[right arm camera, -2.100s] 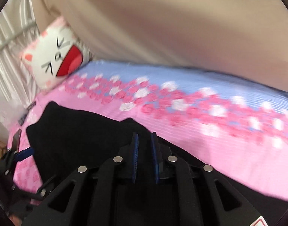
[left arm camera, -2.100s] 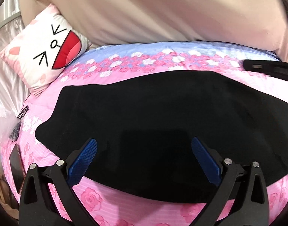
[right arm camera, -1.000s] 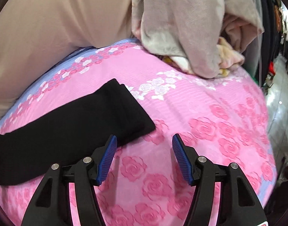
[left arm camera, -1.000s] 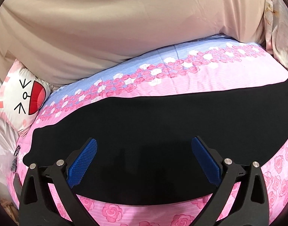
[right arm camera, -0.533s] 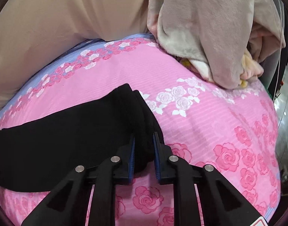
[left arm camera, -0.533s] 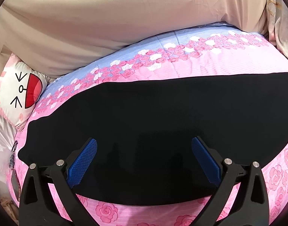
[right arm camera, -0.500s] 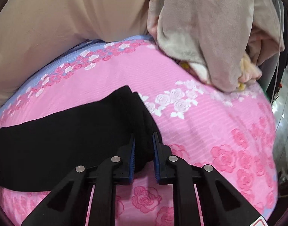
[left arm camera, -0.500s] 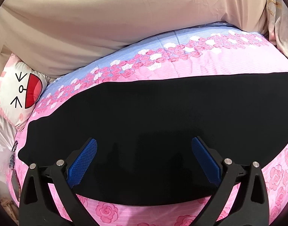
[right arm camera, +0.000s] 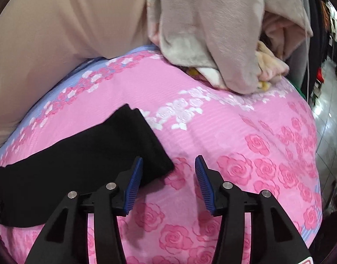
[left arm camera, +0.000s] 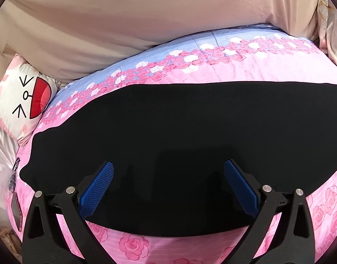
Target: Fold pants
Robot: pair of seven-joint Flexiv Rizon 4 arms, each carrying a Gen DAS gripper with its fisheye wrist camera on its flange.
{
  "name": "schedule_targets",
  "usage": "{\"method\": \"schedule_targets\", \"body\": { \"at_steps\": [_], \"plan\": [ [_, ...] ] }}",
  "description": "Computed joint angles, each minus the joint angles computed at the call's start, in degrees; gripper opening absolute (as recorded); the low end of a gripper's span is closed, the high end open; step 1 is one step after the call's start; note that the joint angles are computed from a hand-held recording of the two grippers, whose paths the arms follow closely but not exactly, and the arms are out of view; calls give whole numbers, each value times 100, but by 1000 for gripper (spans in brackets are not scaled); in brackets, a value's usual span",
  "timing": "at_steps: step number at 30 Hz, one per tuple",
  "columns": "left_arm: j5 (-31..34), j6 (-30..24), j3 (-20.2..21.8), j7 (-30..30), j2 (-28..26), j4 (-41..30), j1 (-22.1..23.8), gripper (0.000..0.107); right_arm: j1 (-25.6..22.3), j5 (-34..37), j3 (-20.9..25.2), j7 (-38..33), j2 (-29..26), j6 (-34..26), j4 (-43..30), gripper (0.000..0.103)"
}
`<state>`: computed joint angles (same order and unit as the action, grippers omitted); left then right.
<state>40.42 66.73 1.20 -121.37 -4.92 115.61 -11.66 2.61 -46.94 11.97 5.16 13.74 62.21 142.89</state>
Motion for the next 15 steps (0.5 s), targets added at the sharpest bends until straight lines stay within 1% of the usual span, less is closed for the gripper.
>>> {"method": "schedule_targets", "body": {
  "at_steps": [1,4,7,8,9,10,11,12,13,14,15],
  "plan": [
    [39,7,18,-24,29,24,5,98,-65,-93,-31,142,17,237,103,49],
    [-5,58,31,18,80,117,62,98,-122,-10,-90,163,-34,655,175,53],
    [-105,116,41,87,104,203,135,98,-93,116,-126,-19,-324,778,44,54],
    [-127,144,45,103,111,230,157,98,-96,49,-122,2,-408,754,-25,49],
    [-171,187,54,140,121,266,187,98,-94,-28,-125,13,-458,714,-74,39],
    [-207,232,64,177,135,299,216,98,-49,16,-159,-83,-553,761,-143,23],
    [-213,260,72,185,152,320,237,98,-38,20,-191,-63,-598,895,-162,19],
    [-212,301,88,189,180,350,267,98,-10,41,-191,-21,-635,925,-219,19],
    [-234,352,108,205,213,389,307,98,57,41,-142,-16,-630,698,-336,18],
    [-280,407,122,238,239,427,352,98,85,-48,-132,10,-622,659,-405,18],
    [-340,469,138,285,269,476,402,98,93,-206,-136,88,-628,762,-477,18]
  ]
}}
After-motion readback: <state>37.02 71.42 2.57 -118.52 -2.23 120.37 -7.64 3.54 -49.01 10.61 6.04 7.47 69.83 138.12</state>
